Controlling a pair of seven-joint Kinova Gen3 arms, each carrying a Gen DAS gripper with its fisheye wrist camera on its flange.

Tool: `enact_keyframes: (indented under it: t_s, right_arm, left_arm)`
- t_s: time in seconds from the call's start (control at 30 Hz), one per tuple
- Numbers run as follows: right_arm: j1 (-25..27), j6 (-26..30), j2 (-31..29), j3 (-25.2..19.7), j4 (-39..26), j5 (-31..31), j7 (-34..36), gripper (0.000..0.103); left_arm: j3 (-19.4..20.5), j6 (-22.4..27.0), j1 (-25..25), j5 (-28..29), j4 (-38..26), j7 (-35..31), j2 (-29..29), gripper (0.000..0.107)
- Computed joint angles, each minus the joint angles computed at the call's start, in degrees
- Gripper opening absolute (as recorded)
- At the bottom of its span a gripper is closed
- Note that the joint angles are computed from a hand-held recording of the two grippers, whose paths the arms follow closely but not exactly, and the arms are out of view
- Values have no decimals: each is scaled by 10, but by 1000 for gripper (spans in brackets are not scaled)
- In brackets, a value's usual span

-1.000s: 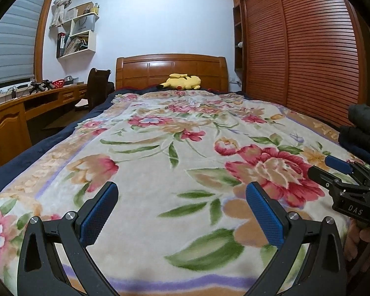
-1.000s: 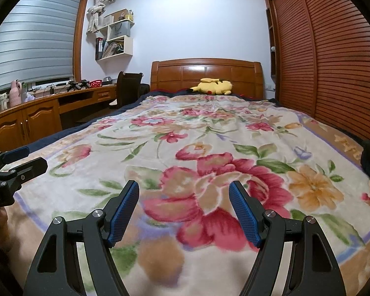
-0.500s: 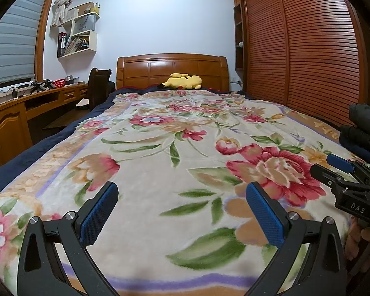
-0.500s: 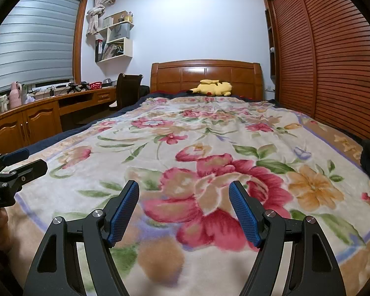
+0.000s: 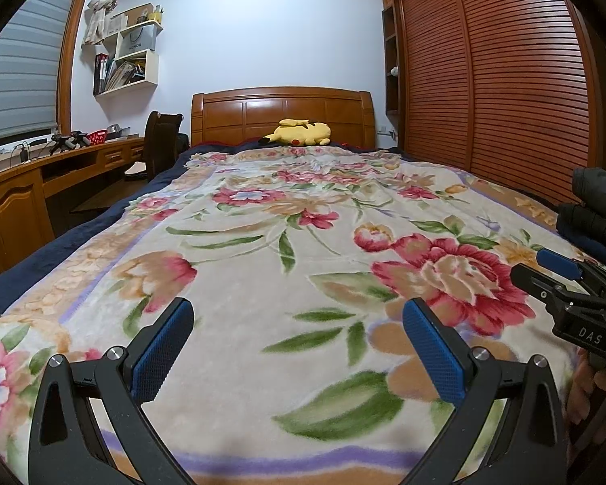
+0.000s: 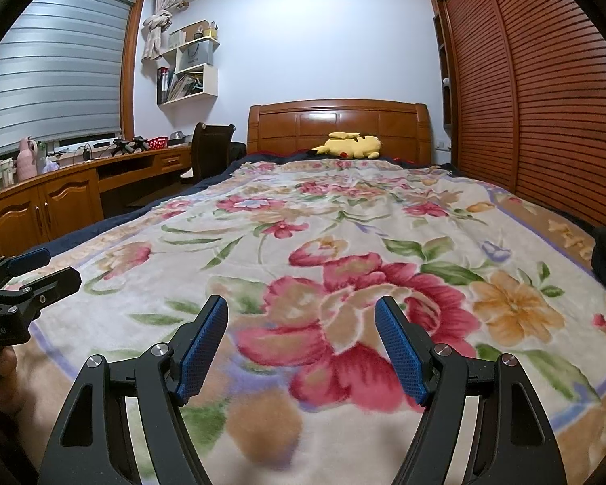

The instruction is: Fold large clothes

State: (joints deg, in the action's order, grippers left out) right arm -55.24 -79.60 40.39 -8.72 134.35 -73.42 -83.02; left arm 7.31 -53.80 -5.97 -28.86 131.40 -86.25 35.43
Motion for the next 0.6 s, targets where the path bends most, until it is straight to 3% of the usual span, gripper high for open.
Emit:
enact_keyframes:
  t_s: [0.6]
  right_arm:
    - [1,-1,1,0,0,2,0,77]
  left_arm:
    - [-1,0,-1,-2,0,0,0,103]
